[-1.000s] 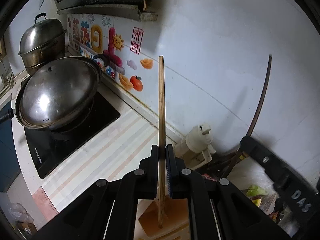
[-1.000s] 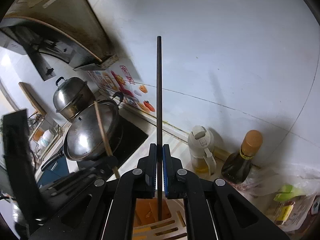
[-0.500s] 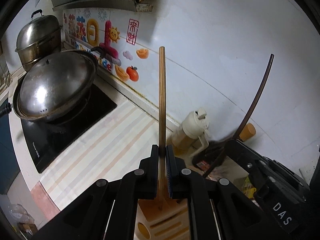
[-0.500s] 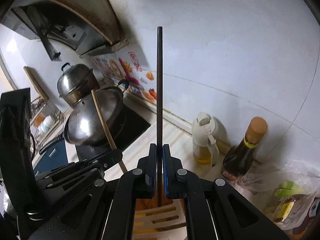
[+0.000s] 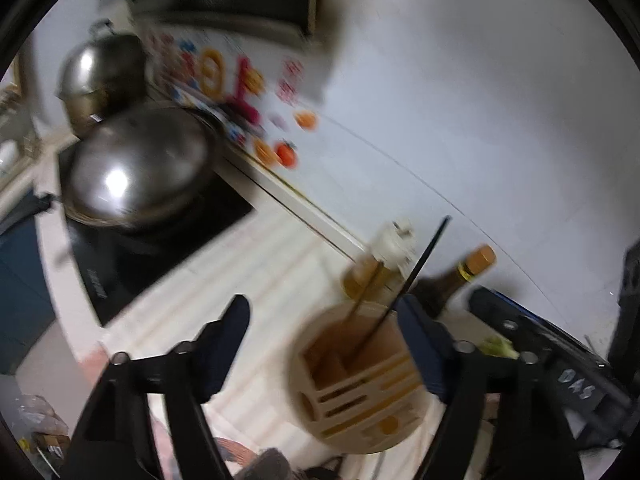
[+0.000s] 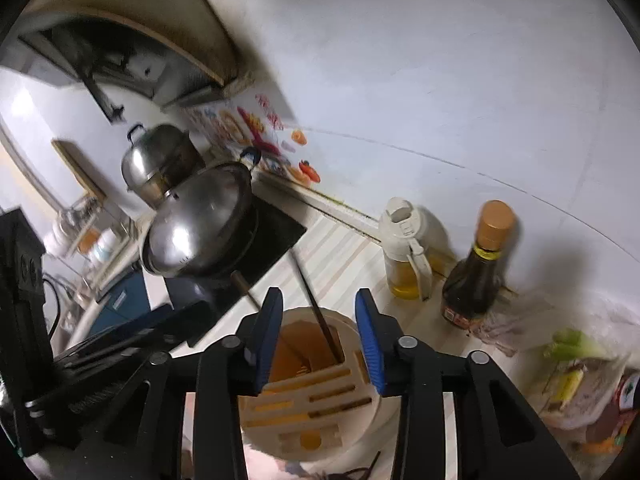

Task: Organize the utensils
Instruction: 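Open both tools to drop the chopsticks into the holder, then grasp a black chopstick with the left tool while the right tool grasps another black chopstick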

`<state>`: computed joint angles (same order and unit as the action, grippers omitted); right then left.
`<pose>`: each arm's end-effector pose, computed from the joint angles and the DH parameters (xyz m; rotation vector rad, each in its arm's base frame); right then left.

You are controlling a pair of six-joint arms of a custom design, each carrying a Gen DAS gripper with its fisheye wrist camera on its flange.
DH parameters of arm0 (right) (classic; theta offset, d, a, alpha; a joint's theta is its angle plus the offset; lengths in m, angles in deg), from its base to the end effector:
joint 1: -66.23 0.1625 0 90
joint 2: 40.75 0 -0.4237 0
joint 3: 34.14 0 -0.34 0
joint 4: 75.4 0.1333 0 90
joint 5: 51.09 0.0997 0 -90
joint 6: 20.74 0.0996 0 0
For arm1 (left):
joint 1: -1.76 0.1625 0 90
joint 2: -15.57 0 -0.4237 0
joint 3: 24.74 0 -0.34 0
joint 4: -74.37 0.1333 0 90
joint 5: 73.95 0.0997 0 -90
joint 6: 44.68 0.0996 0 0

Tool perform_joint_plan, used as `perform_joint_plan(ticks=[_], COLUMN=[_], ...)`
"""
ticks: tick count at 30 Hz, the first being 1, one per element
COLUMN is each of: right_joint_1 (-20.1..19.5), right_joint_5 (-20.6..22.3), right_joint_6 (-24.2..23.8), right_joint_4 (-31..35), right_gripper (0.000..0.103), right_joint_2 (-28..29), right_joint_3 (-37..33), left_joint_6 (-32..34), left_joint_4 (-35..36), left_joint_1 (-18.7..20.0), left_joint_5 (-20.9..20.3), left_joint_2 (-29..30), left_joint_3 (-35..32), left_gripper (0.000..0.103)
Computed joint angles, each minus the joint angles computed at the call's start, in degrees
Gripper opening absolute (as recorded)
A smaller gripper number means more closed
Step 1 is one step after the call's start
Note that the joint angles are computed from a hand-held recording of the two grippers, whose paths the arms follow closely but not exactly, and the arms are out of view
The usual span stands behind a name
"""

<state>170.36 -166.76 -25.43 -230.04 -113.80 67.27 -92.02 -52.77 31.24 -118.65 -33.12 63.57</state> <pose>0.2232 -0.5174 0.3929 0.2346 -2.6073 0.9013 -0.4551 -0.4917 0.1896 0.3120 2.5022 -0.8183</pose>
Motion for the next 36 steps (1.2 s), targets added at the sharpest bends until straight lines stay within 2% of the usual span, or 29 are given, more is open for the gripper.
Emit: perform_joint_plan(ticks=[2, 4, 5, 8, 9, 11, 13, 16, 20, 25, 27, 28, 30, 32, 35, 36], right_joint_1=[0.64, 1.44, 1.86, 2.38, 2.37, 2.15, 1.89, 1.97, -0.05, -4.82, -7.15, -8.59, -11.54, -14.31, -17.87, -19.32], right_joint_5=[-1.36, -3.27, -4.48, -6.4, -7.03, -7.74, -8.76, -13.81, -14.99, -13.98, -12.6, -11.68, -10.0, -8.65, -6.72, -5.94], right_joint_6=[0.53, 0.87, 1.27, 2.65, 3.63, 4.7, 4.25, 5.2, 6.11, 7.48, 7.51, 7.77, 7.86, 7.69, 6.97, 6.51], right_joint_4=[-0.94, -1.97, -2.5, -4.05, -4.83, -7.0, -10.42, -14.3, -14.62, -11.24, -10.22, -9.39, -7.84, -6.84, -6.84, -7.07], right_gripper=[0.055, 0.061, 0.07, 0.084, 0.086, 0.097, 0.102, 0.103, 0.103, 0.103, 0.103, 0.099, 0.084, 0.059, 0.041, 0.039], right_joint_2=[-1.5, -2.93, -3.75, -5.86, -6.93, -8.76, -10.29, -11.84, -15.12, -19.26, -20.99, -21.87, -22.73, -23.28, -23.58, -23.59], right_joint_3=[1.45, 3.29, 4.57, 7.99, 9.83, 13.23, 16.86, 21.79, 26.67, 31.82, 33.84, 34.83, 36.38, 37.86, 39.87, 40.66], left_joint_6=[-1.58, -3.78, -4.9, -10.68, -11.53, -13.7, -15.56, -17.86, -19.18, -17.64, -17.15, -17.03, -16.74, -15.94, -13.48, -12.55], left_joint_4=[2.25, 3.98, 4.54, 11.05, 11.28, 11.82, 12.13, 12.56, 12.6, 11.45, 11.09, 10.81, 10.2, 8.77, 4.67, 3.35], left_joint_1=[-0.91, -1.79, -2.24, -3.63, -4.01, -4.83, -5.53, -6.66, -8.18, -8.9, -9.29, -9.57, -9.86, -9.86, -9.08, -8.47], left_joint_5=[2.06, 3.67, 4.57, 7.57, 7.71, 7.47, 6.74, 5.06, 2.82, -1.88, -3.2, -3.72, -4.89, -6.43, -9.51, -11.08], left_joint_2=[-1.02, -2.34, -2.98, -4.05, -4.57, -5.66, -6.55, -7.24, -7.0, -4.43, -2.89, -2.22, -0.46, 1.41, 4.66, 5.64], left_joint_3=[0.82, 2.57, 3.75, 5.64, 6.79, 9.43, 11.6, 14.64, 17.52, 19.74, 20.5, 20.93, 21.47, 22.28, 23.68, 23.97], left_gripper=[0.086, 0.103, 0.103, 0.103, 0.103, 0.103, 0.103, 0.103, 0.103, 0.103, 0.103, 0.103, 0.103, 0.103, 0.103, 0.101])
